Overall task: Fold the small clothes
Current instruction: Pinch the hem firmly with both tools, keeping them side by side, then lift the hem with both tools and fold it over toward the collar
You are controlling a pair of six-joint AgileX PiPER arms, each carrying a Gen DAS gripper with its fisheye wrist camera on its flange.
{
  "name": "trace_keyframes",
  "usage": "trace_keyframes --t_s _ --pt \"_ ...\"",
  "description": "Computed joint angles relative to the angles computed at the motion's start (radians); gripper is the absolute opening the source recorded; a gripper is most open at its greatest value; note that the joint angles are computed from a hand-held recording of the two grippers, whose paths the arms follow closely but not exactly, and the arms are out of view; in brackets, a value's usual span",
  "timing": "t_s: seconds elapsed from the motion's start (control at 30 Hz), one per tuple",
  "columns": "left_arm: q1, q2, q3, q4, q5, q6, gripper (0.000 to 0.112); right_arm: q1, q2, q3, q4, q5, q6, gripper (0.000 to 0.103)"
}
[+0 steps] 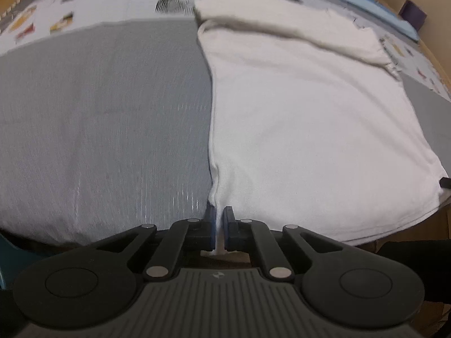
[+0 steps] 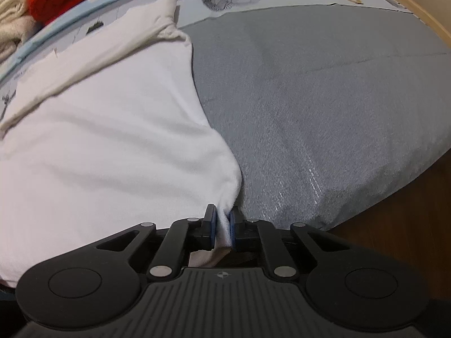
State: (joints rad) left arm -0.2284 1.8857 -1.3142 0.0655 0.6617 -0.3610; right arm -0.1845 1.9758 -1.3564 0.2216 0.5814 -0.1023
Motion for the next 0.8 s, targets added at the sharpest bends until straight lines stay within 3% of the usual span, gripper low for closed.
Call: trace_keyframes --t_s 0.17,0.27,0.43,0.5,0.6,0.7,0.8 --pt "-0.010 -0.108 0.042 0.023 -0.046 0.005 0.004 -0.032 -0.107 0.059 0.166 -0.058 -0.158 0.007" --pt "-0.005 -0.191 0.063 -0.014 -0.049 0.035 0.004 -0.063 -0.182 0.076 0.318 -0.048 -0.309 0.006" --pt "0.003 -0.392 0.143 -0.130 -0.025 0.120 0.003 -0.143 -0.300 0.077 0.504 0.070 -0.502 0.006" --pt "0.039 -0.475 0.159 -0.261 0.010 0.221 0.003 -0.195 -0.357 0.079 0.561 0.153 -0.554 0.006" --pt "0.060 -0.564 0.141 -0.293 0.063 0.263 0.003 -0.305 -0.429 0.064 0.655 0.308 -0.623 0.005" --pt "0.093 -0.562 0.112 -0.342 0.071 0.297 0.003 -0.374 -0.461 0.043 0.712 0.389 -0.655 0.005" --pt "0.111 -0.463 0.040 -0.328 0.052 0.304 0.003 -0.359 -0.401 -0.015 0.710 0.361 -0.630 0.005"
